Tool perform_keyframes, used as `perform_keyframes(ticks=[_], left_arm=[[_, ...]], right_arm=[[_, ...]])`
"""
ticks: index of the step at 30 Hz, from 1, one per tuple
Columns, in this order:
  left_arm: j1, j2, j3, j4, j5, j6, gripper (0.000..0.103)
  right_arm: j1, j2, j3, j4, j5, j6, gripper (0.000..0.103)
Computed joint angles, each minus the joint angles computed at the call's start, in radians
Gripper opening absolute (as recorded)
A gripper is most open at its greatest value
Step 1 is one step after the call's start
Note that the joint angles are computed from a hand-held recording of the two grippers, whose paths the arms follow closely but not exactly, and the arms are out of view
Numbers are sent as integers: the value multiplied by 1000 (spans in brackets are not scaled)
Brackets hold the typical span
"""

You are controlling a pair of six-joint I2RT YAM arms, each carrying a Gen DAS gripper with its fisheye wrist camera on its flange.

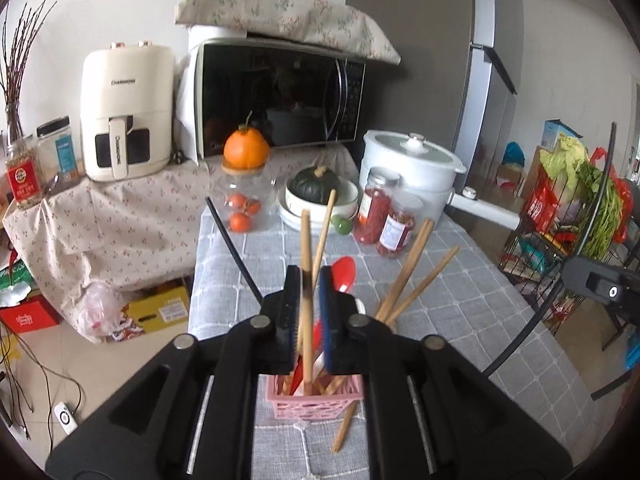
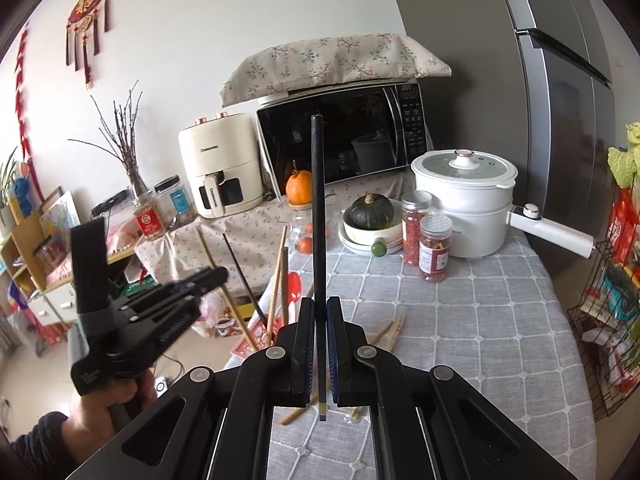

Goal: Organize utensils
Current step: 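Carry both chopsticks up over the pink basket with both grippers, then open the left gripper over the basket while the right releases the black chopstick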

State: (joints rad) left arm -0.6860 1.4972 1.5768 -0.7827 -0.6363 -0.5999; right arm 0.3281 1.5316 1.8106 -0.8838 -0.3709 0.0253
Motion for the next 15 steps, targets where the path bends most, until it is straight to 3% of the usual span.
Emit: perform_keyframes(ticks=[2,3,10,15], left_arm=[[-6,-6,8,-28,3,-33,49],[-12,-12,10,-41,-7,-51,53],[-52,-42,62,-257,-46,-197,74],[-46,-84,2,-308,-6,-227,76]], right_arm=[[10,-4,-10,15,2,4,6],[15,-6,-14,24,3,9,6],[65,-2,-27,119,14,76,6],[119,10,-53,228,45,134,6]])
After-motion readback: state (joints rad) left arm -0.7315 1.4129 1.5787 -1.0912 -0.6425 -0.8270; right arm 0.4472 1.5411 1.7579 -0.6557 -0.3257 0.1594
